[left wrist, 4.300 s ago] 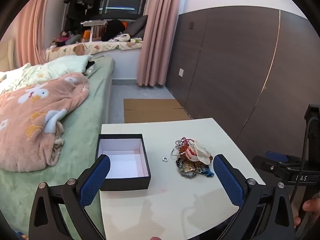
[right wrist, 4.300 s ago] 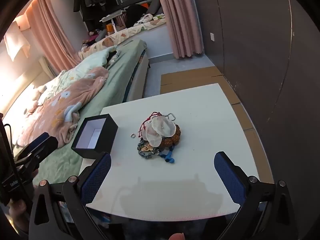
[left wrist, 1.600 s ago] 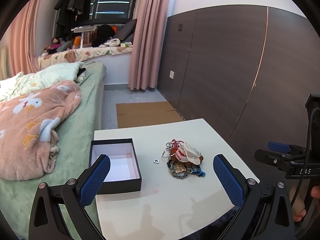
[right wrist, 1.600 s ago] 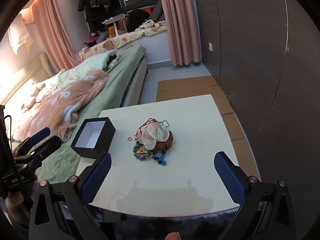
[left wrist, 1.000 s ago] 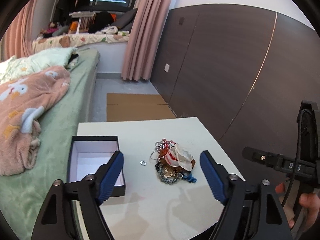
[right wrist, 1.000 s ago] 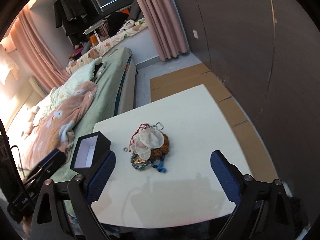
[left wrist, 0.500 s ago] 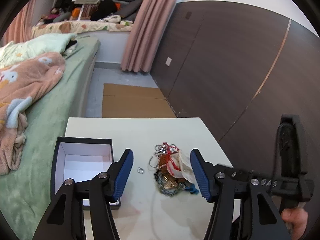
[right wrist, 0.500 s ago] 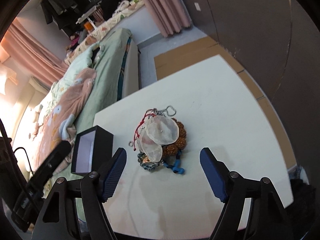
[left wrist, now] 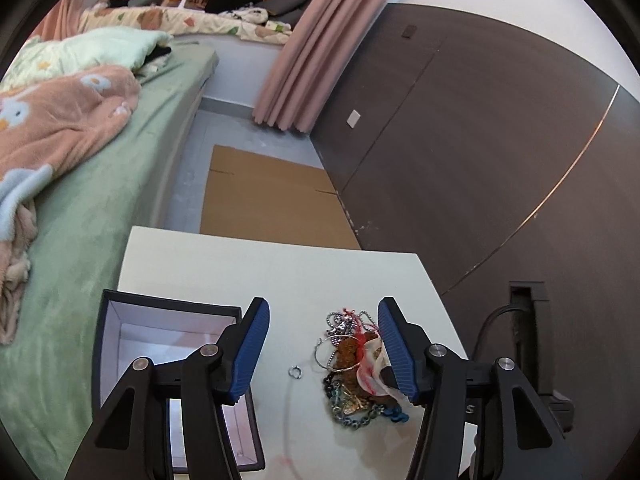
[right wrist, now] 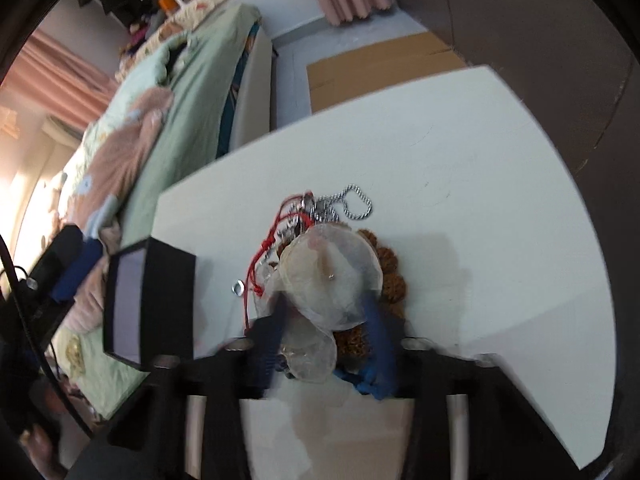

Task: Organize jewelry
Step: 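Close the left tool on the red string bracelet while the right tool grasps the white mesh pouch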

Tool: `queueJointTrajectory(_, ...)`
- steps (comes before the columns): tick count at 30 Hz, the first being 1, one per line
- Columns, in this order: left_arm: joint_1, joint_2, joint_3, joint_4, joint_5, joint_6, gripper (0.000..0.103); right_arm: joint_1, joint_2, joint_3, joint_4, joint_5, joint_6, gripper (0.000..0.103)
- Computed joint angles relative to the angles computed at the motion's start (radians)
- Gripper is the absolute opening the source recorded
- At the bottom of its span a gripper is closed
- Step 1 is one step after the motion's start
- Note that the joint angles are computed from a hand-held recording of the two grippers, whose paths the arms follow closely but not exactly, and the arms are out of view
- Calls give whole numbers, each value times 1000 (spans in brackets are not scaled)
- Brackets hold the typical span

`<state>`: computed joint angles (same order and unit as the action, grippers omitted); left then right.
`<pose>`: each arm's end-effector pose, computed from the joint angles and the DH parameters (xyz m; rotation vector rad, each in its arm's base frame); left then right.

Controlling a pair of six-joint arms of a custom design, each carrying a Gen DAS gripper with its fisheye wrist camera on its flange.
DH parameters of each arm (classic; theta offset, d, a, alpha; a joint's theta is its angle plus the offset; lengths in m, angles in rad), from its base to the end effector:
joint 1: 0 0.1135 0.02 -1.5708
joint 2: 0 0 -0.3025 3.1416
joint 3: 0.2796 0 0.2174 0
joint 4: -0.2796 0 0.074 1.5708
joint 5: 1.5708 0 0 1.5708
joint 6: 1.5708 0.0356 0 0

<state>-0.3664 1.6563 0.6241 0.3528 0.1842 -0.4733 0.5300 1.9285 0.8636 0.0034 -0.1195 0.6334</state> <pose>0.2678 -0.1097 0.1978 -0.0217 2.3204 -0.6470 0.2851 0.1720 0.1477 0.0987 2.7308 0.5273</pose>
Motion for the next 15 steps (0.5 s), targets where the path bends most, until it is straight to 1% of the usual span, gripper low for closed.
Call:
queueJointTrajectory(2, -3, 14, 11, -6, 7, 1, 58, -12, -1, -12, 12, -6, 6, 11)
queueJointTrajectory(4, -11, 26, 16, -5, 11, -1, 58, -28, -25, -44, 49, -41, 10, 5)
queueJointTrajectory(6, -20, 40, 24, -7, 18, -3, 58, -34, -53, -80, 88, -65, 22, 5)
queueJointTrajectory(14, -88, 98, 48, -7, 7, -2, 58, -69, -123, -165, 154, -126, 45, 5)
queueJointTrajectory(15, -93, 103, 50, -7, 9, -3, 56, -73, -133, -171, 155, -133, 46, 5)
